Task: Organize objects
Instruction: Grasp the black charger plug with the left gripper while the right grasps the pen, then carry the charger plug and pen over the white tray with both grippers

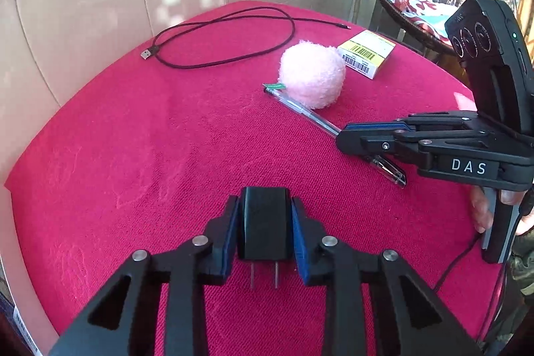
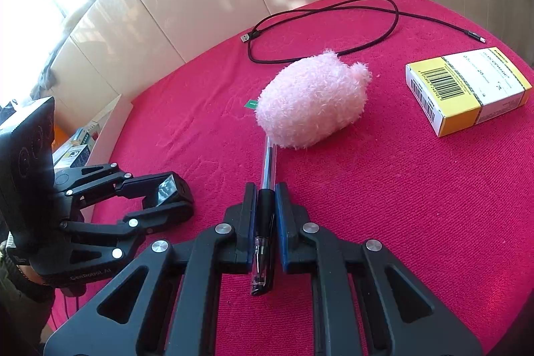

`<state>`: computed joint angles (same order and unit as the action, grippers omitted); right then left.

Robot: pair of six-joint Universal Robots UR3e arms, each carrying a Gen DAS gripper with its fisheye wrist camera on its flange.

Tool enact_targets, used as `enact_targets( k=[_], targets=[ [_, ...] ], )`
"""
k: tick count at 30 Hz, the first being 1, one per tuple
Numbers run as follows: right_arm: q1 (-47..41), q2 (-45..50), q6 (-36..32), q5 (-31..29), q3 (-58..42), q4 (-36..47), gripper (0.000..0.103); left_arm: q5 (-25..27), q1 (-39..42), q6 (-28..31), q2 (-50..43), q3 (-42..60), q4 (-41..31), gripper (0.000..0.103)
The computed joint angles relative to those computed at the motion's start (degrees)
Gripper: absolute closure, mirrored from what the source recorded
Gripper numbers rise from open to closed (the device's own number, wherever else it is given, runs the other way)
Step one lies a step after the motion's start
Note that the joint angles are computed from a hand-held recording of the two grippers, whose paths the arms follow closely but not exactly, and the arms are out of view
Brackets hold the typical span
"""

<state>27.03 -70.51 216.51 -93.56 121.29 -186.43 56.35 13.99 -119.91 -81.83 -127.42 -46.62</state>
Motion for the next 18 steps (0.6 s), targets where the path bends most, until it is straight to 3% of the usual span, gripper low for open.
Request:
enact_targets(
  k=[4, 7, 9, 14, 18],
  targets=[
    [0.84, 0.23, -0.32, -0.91, -1.23, 1.26, 0.093, -2.09, 3.79, 0.53, 5.88, -5.17, -0.58, 0.074],
    [4.01, 0.87, -2.56, -5.07, -5.05, 4.72, 0.093, -5.59, 9.72, 5.55, 16.08, -8.75, -9.12, 0.074],
    [7.01, 1.65, -4.31, -8.69, -8.37, 7.44, 0.093, -8.33, 15.45, 11.19, 24.62, -9.2, -19.94, 0.074],
    [10.71, 2.38, -3.9, -9.25, -11.77, 7.22, 0.093, -14.24, 32.06, 26.14, 39.41, -3.28, -53.49, 0.074],
    [12.84, 1.71, -4.42, -10.42, -15.06, 8.44, 0.093, -15.47, 41.59, 35.36, 43.28, 0.85, -68.52, 0.074]
  ],
)
